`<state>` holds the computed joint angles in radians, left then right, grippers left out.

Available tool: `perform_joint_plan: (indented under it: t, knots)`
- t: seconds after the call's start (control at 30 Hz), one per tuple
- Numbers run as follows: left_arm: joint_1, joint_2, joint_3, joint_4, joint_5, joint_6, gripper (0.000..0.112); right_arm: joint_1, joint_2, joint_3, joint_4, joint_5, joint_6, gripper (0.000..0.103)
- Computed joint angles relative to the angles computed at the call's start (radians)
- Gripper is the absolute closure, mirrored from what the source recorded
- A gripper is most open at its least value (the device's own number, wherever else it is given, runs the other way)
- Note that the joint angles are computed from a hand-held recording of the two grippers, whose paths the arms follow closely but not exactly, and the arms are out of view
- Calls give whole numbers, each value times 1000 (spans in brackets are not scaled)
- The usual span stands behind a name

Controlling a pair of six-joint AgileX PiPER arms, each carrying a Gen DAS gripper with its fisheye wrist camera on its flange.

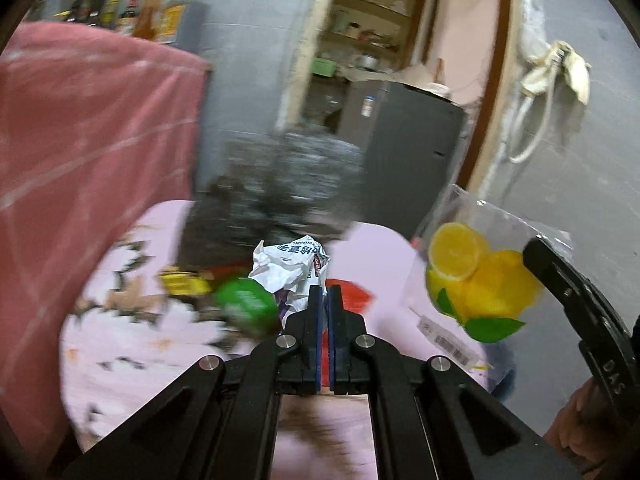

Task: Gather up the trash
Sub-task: 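Grasp the clear plastic scrap with the right tool while the left tool lifts the paper wrapper, then drop the paper wrapper and plastic scrap into the blue bin with both tools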

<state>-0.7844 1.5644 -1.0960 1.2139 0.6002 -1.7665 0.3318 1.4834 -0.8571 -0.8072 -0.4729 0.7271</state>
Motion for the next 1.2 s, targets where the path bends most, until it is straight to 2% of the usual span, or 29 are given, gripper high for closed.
perform_joint_plan:
  t: [0.2, 0.4, 0.6, 0.77, 1.0, 1.2]
  knots:
    - [-54, 176, -205, -48, -32, 76, 112, -177, 31, 6, -46, -66, 23, 101]
    - [-58, 376, -472, -206, -86, 259, 112, -340, 107, -31, -92, -90, 64, 101]
    - [-51, 574, -770, -460, -86, 535, 112, -422, 180, -48, -34, -96, -4, 101]
    - [-40, 733, -1021, -669, -24, 759, 112, -462, 221, -54, -32, -94, -20, 101]
    - [-40, 852, -1182, -733, 28, 839, 112, -509, 286, -77, -88, -90, 39, 101]
    - [-53, 866, -1175, -689, 26, 808, 111, -515, 329, -96, -107, -80, 58, 100]
